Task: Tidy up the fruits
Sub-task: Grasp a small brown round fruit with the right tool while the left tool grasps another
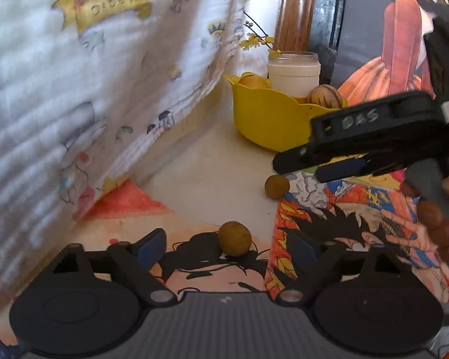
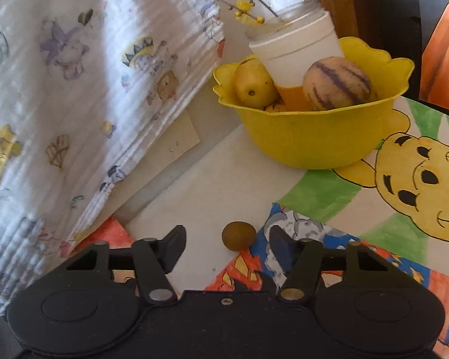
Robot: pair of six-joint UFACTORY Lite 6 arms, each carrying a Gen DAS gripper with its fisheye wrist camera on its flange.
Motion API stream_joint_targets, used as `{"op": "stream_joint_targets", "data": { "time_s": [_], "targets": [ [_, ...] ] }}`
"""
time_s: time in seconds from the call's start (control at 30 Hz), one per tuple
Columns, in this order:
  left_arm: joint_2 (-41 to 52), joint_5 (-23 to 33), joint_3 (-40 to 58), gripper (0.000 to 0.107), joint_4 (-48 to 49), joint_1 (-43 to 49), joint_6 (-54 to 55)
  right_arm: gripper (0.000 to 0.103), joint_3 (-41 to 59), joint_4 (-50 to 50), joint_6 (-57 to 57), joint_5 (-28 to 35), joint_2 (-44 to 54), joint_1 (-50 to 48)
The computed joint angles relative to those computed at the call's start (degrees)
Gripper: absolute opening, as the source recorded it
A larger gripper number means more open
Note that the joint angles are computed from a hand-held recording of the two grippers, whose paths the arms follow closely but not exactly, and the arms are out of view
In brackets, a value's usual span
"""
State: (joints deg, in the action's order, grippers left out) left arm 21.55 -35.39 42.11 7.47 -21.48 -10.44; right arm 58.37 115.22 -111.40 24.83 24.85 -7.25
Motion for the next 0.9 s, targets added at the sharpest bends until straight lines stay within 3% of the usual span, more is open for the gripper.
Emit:
{"op": "stream_joint_targets", "data": {
  "time_s": [0.43,0.63,0.9],
  "targets": [
    [3.0,1.5,3.8,0.051,11.8,3.0,-11.2,0.032,3.6,13.6,-14.8,-4.0,5.9,4.0],
    [3.3,1.6,4.2,0.029,13.6,3.8,-13.4,0.031,3.3,17.0,-18.5,-2.8,6.7,3.8],
    [0.9,2.1,2.2,0.027,13.6,3.7,-14.0,0.031,-3.1,12.2,-15.3,-1.5,-0.6,2.4]
  ]
}}
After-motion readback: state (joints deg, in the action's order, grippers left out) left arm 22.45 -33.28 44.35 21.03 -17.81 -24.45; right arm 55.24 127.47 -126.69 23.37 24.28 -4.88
